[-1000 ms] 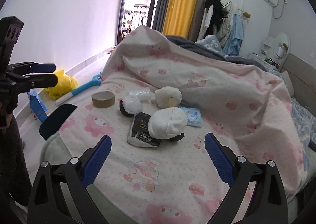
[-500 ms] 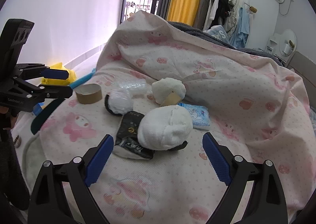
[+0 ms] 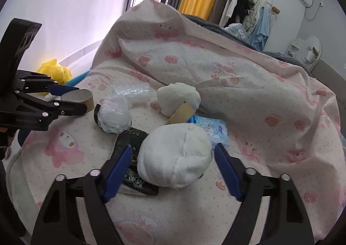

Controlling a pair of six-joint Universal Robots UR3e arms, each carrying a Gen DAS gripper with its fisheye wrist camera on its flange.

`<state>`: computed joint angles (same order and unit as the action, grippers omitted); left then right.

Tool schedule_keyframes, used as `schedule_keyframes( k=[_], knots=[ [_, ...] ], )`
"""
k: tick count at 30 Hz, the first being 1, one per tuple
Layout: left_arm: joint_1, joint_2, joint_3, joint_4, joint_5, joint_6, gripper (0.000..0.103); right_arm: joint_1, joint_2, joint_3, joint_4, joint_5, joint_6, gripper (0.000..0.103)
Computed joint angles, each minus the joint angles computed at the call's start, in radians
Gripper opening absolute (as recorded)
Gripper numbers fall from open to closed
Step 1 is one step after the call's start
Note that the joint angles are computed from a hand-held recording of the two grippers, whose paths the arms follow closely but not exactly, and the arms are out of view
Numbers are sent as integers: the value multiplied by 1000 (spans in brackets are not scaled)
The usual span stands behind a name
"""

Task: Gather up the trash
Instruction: 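Drop the tape core into the green bin with left gripper while right carries the ball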

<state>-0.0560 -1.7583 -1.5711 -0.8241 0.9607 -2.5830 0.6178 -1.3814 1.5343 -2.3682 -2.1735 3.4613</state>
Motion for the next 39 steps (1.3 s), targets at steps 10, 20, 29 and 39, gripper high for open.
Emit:
schedule_keyframes(
  k=[10, 20, 29, 39],
  knots=[
    [73, 80, -28, -34, -125, 22, 47, 3, 22, -79, 118, -50, 57, 51],
    [130, 143, -88, 51, -46, -19, 47, -35, -36, -92, 7, 57, 170, 52],
    [227, 159, -118, 2, 21, 41, 47, -7, 92, -289, -32, 150, 227, 52],
    [317, 124, -136, -96, 145, 149, 48, 65, 440, -817, 166, 222, 236, 52]
  ],
)
